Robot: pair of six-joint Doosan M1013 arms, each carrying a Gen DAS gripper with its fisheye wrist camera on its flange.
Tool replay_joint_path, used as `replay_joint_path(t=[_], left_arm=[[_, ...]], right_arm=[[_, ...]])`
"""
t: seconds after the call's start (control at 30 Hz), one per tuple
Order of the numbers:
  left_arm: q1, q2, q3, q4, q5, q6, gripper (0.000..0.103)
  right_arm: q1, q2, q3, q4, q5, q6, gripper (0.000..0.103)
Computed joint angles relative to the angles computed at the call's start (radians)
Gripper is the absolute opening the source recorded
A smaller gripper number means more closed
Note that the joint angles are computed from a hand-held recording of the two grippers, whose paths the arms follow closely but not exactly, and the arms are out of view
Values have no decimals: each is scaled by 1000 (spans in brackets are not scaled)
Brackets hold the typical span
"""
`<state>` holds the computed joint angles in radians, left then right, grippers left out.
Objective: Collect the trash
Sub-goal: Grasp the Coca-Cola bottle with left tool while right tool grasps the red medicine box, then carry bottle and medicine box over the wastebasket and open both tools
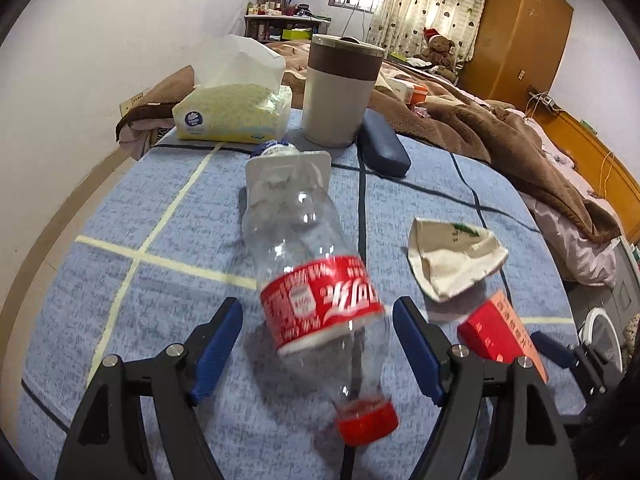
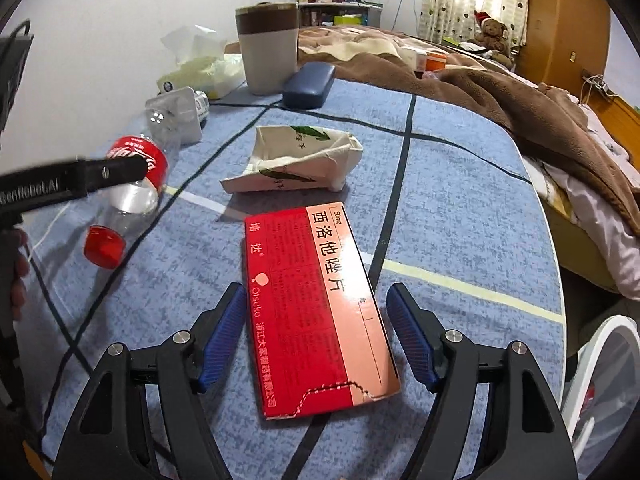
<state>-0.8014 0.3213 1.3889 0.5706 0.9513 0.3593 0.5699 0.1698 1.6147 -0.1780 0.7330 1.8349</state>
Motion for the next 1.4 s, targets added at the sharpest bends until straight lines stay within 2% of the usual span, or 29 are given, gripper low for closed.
replay_joint_path(t=[0.17,0.43,0.53,0.6,0.67,0.97,1.4], left_arm=[[18,19,-21,6,19,-29,79],[25,47,-52,-36,55,13,79],[24,61,-67,-52,78,52,71],[18,64,-70,-33,89,59,71],[12,61,-66,-25,88,63,71],[-18,41,-43,-3,73,72,71],[-76,1,-14,46,45,50,71]], right_arm=[[6,8,-8,-49,16,33,74],[2,6,-5,-90,19,103,74],[0,6,-5,-79,25,101,74],[0,3,-2,-84,18,111,73],[1,1,1,-99,9,133,63],[-5,-16,18,-79,-18,143,63],[-6,-90,66,-143,-60,239,63]])
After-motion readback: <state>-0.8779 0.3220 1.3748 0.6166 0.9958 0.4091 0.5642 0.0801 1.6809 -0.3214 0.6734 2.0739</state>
